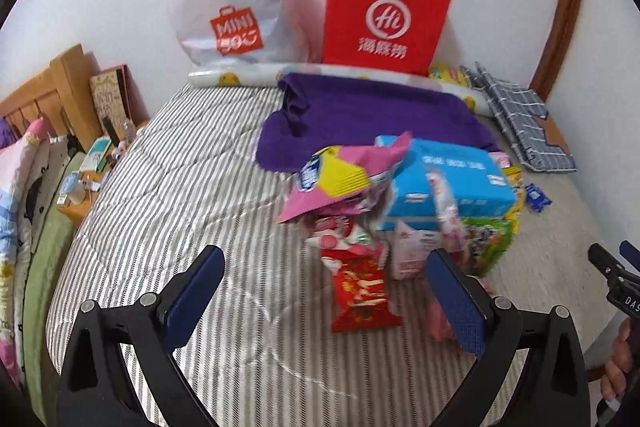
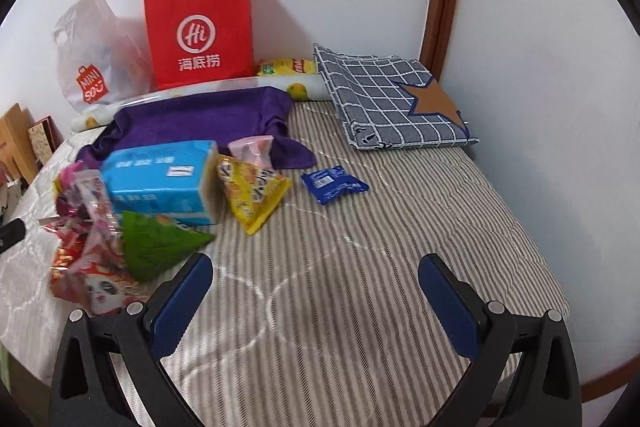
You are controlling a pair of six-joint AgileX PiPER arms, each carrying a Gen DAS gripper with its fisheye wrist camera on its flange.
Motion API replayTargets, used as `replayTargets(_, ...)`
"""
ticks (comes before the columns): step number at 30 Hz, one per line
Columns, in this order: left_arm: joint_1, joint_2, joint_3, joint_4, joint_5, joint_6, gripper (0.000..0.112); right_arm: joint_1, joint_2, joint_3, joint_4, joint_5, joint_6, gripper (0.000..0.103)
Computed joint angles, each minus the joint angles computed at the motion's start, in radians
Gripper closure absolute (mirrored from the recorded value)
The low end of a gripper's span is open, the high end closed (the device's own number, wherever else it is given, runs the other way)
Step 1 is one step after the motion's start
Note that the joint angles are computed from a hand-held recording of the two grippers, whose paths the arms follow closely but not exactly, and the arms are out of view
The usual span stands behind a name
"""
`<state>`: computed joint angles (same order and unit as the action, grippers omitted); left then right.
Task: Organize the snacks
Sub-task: 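Reach the right gripper to the small blue packet and close on it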
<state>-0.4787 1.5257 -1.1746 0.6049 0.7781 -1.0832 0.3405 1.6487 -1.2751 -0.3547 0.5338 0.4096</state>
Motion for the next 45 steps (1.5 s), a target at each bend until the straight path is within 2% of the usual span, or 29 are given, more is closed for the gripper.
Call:
replayTargets(6,0.102,0.000,0.040,-0.114,-0.076,0.097,0.014,-0.065,0.083,-0.059,0.123,-0.033,-0.138,0.000)
replayTargets(10,0.145,-0.008,0.068,-0.123,-0.116,0.104,0.014,-0.085,0.142,-0.116,0.141,-0.047,-0.161,0.001)
replayTargets(13,0.178,-0.004,0.077,-0.151,-0.135,0.124,0.014,-0.109,0.206,-0.193,0.257,-0.031,-0.282,0.004)
replayTargets(17,0.208,0.015,0.086,-0.153,-0.149,0.133,0.014,-0.102,0.312,-0.315,0.191,0.013,-0.264,0.007)
replayTargets(22,0.259,0.029,0.117,-0.219,-0.204,0.190,0.015,-0.116,0.388,-0.389,0.221,0.029,-0.319,0.009)
replayTargets(29,0.276,0.099,0.084,-0.212,-0.160,0.194,0.017,-0.133,0.486,-0.514,0.218,0.073,-0.352,0.009)
replayTargets(33,0.260,0.117,0.076,-0.157,-0.138,0.176,0.017,-0.145,0.561,-0.634,0.279,0.158,-0.423,0.009)
replayTargets(37,0.258,0.142,0.053,-0.144,-0.120,0.187,0.016,-0.136,0.648,-0.781,0.268,0.269,-0.438,0.010)
replayTargets(39,0.256,0.150,0.047,-0.133,-0.116,0.185,0.016,-0.141,0.662,-0.805,0.287,0.271,-0.457,0.010)
replayTargets(45,0.247,0.155,0.055,-0.100,-0.125,0.165,0.016,-0.169,0.709,-0.888,0.384,0.326,-0.522,0.018)
